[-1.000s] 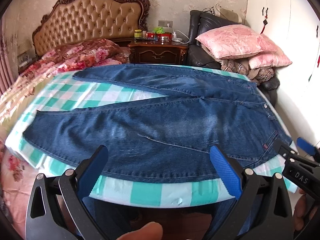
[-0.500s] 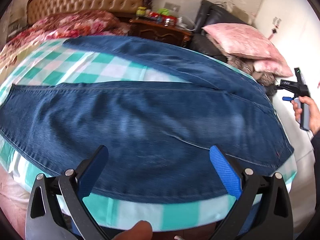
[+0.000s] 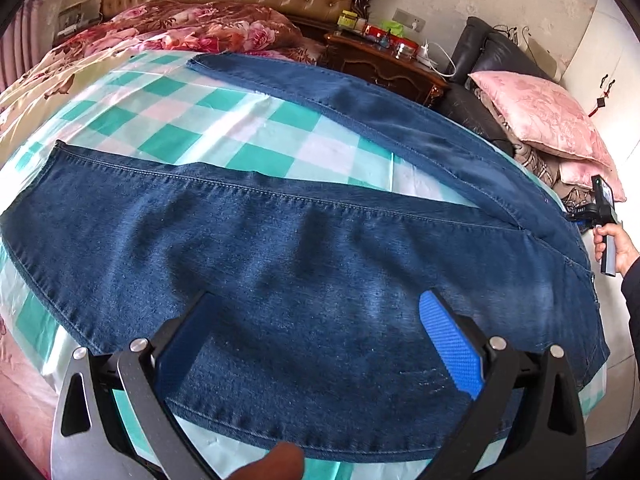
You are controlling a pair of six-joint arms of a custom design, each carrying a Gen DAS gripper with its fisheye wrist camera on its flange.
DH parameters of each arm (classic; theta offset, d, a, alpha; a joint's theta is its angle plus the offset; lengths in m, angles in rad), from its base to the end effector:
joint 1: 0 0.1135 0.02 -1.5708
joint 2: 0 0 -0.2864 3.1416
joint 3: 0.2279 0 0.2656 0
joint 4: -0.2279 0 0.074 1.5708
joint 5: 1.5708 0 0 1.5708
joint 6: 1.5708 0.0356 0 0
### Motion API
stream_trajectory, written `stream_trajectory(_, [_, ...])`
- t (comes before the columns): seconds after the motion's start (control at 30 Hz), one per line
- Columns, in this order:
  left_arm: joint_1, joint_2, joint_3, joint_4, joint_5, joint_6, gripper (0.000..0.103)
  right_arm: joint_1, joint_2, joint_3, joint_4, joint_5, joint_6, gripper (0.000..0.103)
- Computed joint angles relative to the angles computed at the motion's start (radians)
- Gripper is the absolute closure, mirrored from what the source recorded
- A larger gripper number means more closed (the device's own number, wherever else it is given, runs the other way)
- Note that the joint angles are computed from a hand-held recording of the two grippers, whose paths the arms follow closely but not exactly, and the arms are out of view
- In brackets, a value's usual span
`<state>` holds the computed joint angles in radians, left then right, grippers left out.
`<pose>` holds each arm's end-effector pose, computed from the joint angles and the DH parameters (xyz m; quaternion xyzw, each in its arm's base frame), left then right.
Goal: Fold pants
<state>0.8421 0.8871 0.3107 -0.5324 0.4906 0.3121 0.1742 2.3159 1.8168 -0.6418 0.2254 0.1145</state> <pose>0.1029 0.0901 0.1505 -0.1937 0.9259 -0.0769 0.3151 0.5090 0.0815 0.1540 -0.0050 0.9711 -0.0782 0.2255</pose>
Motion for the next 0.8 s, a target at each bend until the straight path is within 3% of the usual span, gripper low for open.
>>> stream_trajectory(0.1, [-0.030,-0.005,0.014,0.004,-0.008,-0.022,0.002,0.007,-0.107,-0.129,0.100,-0.013,-0.026,0.088])
stream_trajectory(0.27, [-0.056,-0.015,0.063,-0.014,0.014,-0.062,0.002,0.054,-0.475,-0.485,0.298,-0.100,-0.058,0.088])
stream_trajectory(0.37, [-0.040,0.038,0.129,-0.039,0.069,-0.068,0.003,0.104,-0.727,-0.687,0.351,-0.172,-0.045,0.088])
stream_trajectory(0.43, [-0.021,0.104,0.192,-0.049,0.133,-0.075,0.010,0.138,-0.879,-0.813,0.359,-0.217,-0.016,0.088])
stream_trajectory(0.5, [-0.027,0.239,0.292,-0.041,0.202,-0.114,0.033,0.159,-0.996,-0.913,0.350,-0.269,0.025,0.088])
stream_trajectory(0.6, [-0.083,0.442,0.448,0.016,0.239,-0.218,0.041,0.160,-1.141,-1.063,0.356,-0.342,0.080,0.088])
stream_trajectory(0.8, [-0.224,1.042,1.015,0.017,0.274,-0.510,0.061,0.102,-1.207,-1.180,0.389,-0.428,0.124,0.088])
